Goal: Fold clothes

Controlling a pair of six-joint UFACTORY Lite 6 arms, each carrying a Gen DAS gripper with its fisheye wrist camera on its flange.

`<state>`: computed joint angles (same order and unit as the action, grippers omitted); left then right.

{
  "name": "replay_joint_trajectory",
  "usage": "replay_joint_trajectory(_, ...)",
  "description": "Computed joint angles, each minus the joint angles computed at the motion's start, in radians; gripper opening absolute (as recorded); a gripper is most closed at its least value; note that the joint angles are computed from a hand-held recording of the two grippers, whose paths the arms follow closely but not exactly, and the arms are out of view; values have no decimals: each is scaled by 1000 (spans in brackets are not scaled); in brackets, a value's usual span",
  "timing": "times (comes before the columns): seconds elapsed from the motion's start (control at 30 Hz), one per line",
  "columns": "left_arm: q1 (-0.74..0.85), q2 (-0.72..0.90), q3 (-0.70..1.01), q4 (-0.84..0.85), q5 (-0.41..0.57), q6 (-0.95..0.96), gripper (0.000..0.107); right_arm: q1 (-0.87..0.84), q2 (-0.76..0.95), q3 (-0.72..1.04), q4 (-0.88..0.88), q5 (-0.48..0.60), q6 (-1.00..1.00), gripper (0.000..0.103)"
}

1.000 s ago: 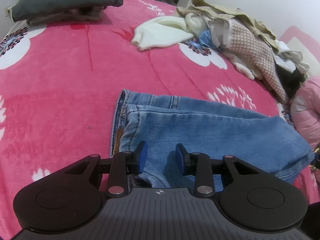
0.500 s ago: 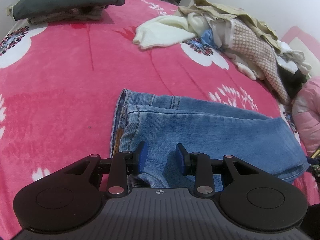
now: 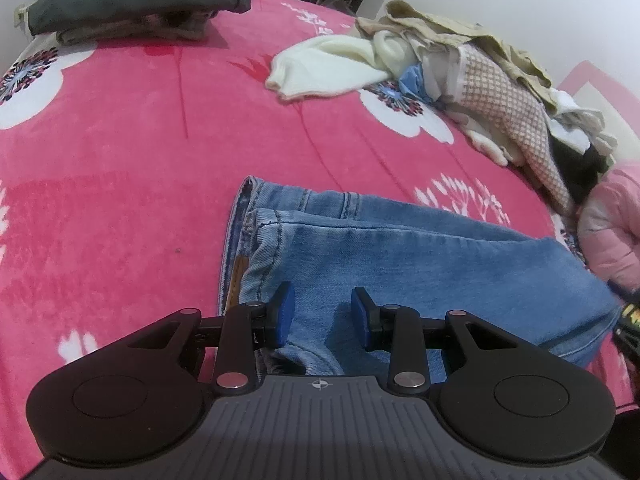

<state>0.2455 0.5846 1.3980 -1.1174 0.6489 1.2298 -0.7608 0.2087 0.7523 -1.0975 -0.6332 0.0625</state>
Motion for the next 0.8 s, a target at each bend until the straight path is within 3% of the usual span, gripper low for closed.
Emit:
replay_joint_trajectory(0.07,5,3,3,-4,15,0,32,-14,50,25,28,-22,-43,43)
replay_joint_trajectory(0.13,9,4,0,-11,27,6,32,-23,130,75,1,24,-48,54)
replay_joint_trajectory(0.2,11,0,-9,-22,27,24,32,-38,156,81,-19,6,-72,56)
replay_joint_trajectory(0.33,24,15,8,-20,55,28,32,-78,125,116,-216,15,86,69)
replay_joint_trajectory(0.43,34,26,21,-24,76,27,32,-85,71,126,-409,54,245,70)
replay_joint_trajectory(0.53,43,26,14,-42,87,51,32,-88,-3,97,-517,88,274,73)
replay_joint_trajectory(0.67,52,39,25,-49,105,56,32,-126,-51,115,-740,126,462,72)
replay_joint_trajectory(0.7,53,41,27,-50,108,55,32,-139,-58,118,-758,146,481,69)
replay_joint_trajectory(0.73,54,42,28,-50,111,54,32,-151,-62,123,-778,164,506,59)
replay_joint_trajectory(0.8,55,40,26,-50,111,55,32,-172,-65,143,-814,170,603,52)
